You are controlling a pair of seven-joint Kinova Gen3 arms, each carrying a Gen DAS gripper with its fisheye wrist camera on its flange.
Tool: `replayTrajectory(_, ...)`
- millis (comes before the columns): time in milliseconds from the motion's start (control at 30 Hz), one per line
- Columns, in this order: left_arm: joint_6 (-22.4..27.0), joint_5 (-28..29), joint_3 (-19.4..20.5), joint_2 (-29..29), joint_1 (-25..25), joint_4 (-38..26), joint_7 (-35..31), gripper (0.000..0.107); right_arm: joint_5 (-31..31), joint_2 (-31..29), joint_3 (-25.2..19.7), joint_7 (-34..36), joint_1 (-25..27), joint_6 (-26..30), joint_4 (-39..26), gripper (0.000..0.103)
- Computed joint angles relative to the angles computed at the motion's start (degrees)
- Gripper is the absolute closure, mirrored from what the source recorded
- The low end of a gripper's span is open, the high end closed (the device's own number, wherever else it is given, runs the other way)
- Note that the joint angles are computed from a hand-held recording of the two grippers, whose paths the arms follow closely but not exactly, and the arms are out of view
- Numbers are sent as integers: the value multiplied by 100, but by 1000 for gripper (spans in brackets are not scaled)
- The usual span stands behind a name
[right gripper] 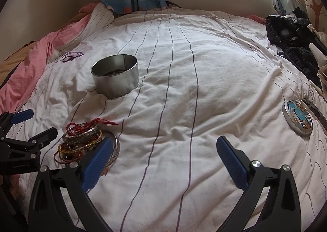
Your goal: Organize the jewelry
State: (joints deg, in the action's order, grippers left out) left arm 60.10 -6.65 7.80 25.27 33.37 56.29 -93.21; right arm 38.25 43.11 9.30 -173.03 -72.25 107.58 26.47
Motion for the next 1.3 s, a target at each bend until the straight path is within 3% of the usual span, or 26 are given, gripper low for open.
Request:
replayTrajectory(767, 111, 83, -29, 188, 40, -244, -3, 11, -85, -3, -53, 18, 80, -60, 74, 5)
replayTrajectory(1300, -133, 256, 68, 50, -40, 34, -277, 11, -95, -23, -70, -21, 98, -92, 150, 5)
